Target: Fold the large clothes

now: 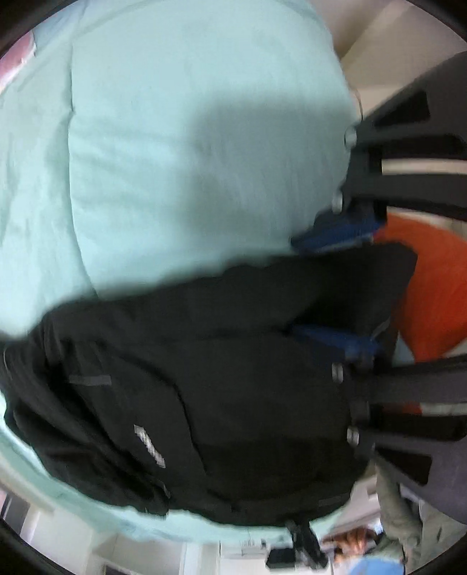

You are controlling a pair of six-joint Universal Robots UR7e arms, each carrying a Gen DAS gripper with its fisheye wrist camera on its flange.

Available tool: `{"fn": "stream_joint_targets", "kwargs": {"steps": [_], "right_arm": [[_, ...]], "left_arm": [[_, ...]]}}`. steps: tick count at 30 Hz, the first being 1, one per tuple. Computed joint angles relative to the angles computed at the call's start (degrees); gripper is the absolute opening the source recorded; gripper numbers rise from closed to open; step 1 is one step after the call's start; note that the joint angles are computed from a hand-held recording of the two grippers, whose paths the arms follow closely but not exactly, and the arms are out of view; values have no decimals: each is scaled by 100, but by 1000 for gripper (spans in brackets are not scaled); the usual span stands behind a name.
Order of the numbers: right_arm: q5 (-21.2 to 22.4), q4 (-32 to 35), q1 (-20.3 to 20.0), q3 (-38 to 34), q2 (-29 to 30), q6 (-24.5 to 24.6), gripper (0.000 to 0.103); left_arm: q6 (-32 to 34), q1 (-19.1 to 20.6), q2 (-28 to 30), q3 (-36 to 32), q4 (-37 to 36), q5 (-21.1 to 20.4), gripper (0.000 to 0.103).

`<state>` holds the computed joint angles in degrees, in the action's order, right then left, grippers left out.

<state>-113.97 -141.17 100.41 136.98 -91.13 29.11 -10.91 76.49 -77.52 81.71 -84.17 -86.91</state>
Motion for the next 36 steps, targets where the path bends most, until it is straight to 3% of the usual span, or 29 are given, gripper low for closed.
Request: {"fn": "stream_joint_targets", "kwargs": {"steps": [4, 7, 12, 16, 21, 22, 24, 28, 32, 36], "right_arm": [[479, -405, 225, -64, -60, -254, 35], [765, -901, 322, -79, -50, -492, 35], [856, -824, 176, -44, 265, -553, 36], [769, -459, 65, 145, 220, -406, 56], [1173, -261, -139, 608, -6, -424, 58], [1326, -404, -191, 713, -73, -428, 56], [1605, -676, -236, 756, -161, -404, 27], [1656, -869, 63, 553, -451, -347, 21], [1525, -1032, 281, 136, -517, -452, 20], [1548, -1226, 243, -225, -611, -641, 20]], "left_arm": [[262, -147, -181, 111, -607, -879, 48], [264, -194, -183, 212, -945, -1239, 49], [100, -200, -149, 378, -388, -603, 49], [-3, -226, -337, 597, 245, -87, 49], [-341, -165, -594, 924, 149, -5, 47], [-353, -157, -607, 927, 69, -22, 27], [-353, -202, -600, 924, -21, -9, 11], [-344, -297, -601, 732, -369, -145, 9], [-487, -244, -480, 491, -1117, -799, 10], [-445, -240, -258, 87, -1614, -1287, 10]]}}
